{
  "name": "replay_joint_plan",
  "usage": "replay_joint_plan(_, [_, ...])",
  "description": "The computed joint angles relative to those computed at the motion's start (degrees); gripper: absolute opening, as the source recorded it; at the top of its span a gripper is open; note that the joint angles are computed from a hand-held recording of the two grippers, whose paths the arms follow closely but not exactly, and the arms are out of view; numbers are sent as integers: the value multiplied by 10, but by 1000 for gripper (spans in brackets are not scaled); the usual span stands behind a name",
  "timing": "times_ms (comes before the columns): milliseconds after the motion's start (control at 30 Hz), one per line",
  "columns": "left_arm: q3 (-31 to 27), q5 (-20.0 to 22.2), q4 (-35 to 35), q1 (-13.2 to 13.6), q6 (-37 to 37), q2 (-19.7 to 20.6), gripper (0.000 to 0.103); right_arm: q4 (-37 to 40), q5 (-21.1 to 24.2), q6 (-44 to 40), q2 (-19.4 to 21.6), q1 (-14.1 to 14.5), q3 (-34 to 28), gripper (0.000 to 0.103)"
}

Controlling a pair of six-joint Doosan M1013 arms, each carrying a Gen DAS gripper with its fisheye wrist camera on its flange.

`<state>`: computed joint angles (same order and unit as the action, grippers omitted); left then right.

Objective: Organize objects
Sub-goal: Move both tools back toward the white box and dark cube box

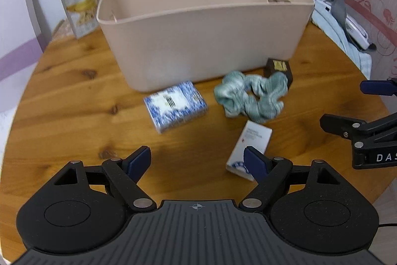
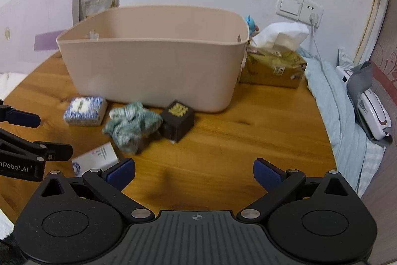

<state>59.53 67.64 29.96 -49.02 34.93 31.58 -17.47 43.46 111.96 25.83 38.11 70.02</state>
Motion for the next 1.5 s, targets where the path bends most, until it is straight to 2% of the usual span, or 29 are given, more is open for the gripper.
replay_joint_plan(200, [2,-1,-30,3,5,2,83,-5,13,-4,5,1,2,103])
replay_joint_plan(567, [2,-18,-63,7,31,10,83,30,24,-15,16,-5,3,103])
replay_joint_plan(767, [-2,-34,-41,7,41,17,84,56,16,-24,18,-10,4,103])
replay_joint_plan(867, [-3,-40,-31,8,40,20,85,56,30,-28,28,-10,-8,103])
replay_joint_plan(1100, [-6,-43,-22,15,30,23,85,39,2,-10,34,-8,-9,103])
replay_joint_plan(1500, [-1,-53,-3,20,14,22,85,21,-21,13,51,-8,-25,103])
